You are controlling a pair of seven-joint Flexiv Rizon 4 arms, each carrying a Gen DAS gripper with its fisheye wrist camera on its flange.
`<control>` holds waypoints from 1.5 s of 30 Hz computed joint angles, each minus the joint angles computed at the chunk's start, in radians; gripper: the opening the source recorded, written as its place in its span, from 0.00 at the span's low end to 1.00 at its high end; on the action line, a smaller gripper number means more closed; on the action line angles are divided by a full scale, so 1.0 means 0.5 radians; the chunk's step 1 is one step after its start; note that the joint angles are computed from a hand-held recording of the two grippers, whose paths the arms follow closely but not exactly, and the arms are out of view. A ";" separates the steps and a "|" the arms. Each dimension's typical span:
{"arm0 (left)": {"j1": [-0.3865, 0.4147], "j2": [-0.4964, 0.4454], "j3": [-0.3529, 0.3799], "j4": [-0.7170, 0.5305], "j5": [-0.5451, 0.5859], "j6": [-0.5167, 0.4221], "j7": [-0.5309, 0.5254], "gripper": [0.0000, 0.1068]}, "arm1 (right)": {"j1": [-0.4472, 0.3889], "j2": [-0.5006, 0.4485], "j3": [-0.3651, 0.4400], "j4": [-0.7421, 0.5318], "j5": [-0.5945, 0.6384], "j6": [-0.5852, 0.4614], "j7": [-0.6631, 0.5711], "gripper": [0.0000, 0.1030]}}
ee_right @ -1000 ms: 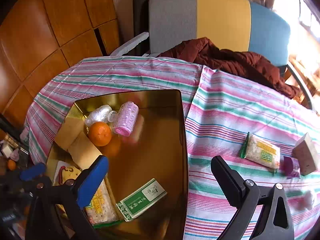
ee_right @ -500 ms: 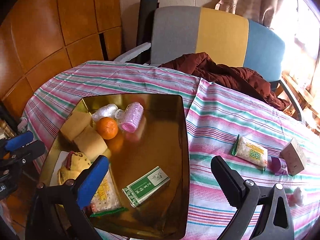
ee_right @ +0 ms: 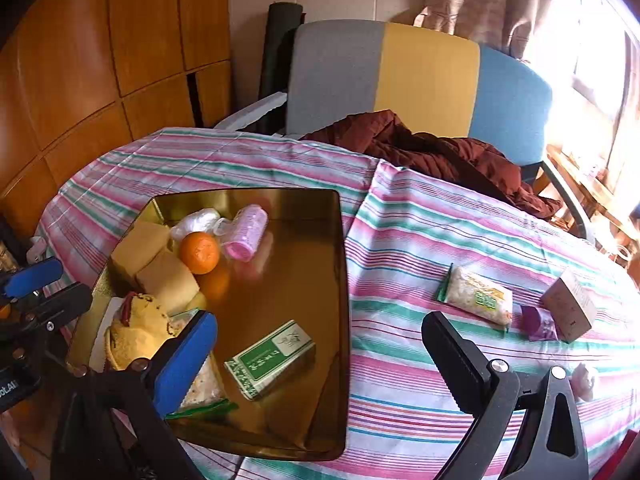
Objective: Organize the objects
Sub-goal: 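Move both tools back toward the remaining items on the cloth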
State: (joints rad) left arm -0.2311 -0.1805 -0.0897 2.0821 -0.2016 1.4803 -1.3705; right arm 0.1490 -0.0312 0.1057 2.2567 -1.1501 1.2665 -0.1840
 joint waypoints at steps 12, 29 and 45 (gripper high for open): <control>-0.028 0.002 -0.021 -0.028 0.025 -0.033 0.039 0.57 | -0.110 0.095 -0.014 0.112 0.051 -0.015 -0.028 1.00; -0.031 -0.068 -0.275 -0.116 -0.438 -0.116 0.575 0.57 | -0.545 0.318 -0.122 0.261 0.172 -0.193 -0.135 1.00; -0.361 -0.486 -0.152 -0.815 0.083 -0.629 0.467 0.69 | -1.227 0.406 -0.284 0.519 -0.072 0.396 0.832 1.00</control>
